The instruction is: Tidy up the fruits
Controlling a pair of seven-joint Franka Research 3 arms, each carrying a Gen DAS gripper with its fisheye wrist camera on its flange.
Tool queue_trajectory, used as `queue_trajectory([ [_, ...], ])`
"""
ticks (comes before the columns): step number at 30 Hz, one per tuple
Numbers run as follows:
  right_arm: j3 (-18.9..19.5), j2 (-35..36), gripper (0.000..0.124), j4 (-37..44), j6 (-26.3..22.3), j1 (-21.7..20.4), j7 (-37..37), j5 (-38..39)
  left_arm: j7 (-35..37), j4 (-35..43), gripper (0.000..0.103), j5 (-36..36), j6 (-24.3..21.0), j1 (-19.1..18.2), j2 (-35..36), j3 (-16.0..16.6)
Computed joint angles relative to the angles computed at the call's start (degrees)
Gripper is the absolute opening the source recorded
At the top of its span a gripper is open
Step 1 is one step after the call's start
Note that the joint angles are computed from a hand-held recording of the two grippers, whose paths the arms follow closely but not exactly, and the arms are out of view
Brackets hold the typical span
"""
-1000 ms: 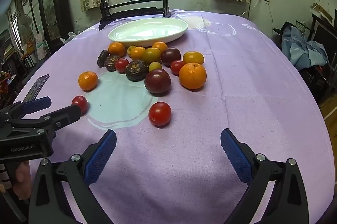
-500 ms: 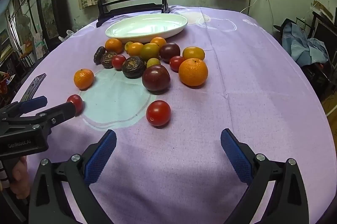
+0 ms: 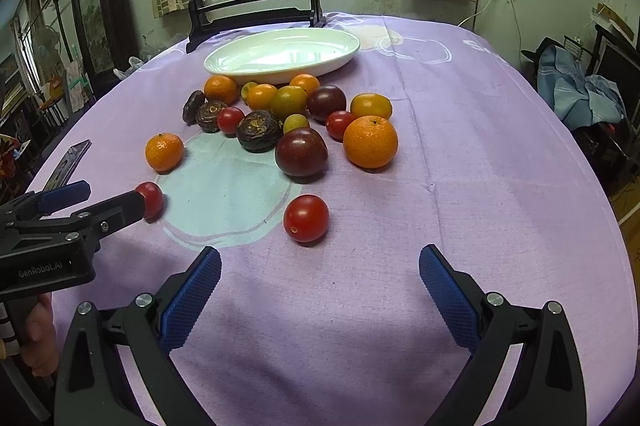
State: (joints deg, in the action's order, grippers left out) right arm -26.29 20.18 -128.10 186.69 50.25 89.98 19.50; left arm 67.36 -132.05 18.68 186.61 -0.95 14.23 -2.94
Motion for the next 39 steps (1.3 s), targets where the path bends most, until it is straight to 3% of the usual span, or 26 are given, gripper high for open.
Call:
queue_trajectory([
  [4,-1.3,0.5,0.099,0.2,-0.7,1.2,0.7,-0.1,0.0,0.0,0.099,0.0,-0.2,0.9,0.0,-0.8],
  [9,2.5,0.0,0.099,0.2,-0.9,-2.8,1.5,-1.1,-0.1,-0.2,0.099,0.0,-0.3,0.7,-0.3,-0.7],
  [16,3.7,-0.2,0.099,0.0,-0.6,-3.9,2.0,-2.1,0.1,-0.4,0.099,0.2,-0.1,1.0,-0.3,-1.0],
  [31,4.0,-0.1,0.099,-0.1,-0.5,-4.1,1.8,-2.1,-0.5,-1.9,0.099,0.1,0.8,-2.1,-1.0,1.6],
  [33,4.0,0.0,0.099,0.0,-0.5,-4.1,1.8,-2.1,0.0,-1.2,0.099,0.1,0.3,-0.1,-0.8,-0.2],
  [39,4.5,0.0,0.099,0.0,-0.4,-4.5,1.7,-1.8,-0.1,-1.5,0.099,0.1,0.4,-0.1,-1.0,-0.3],
])
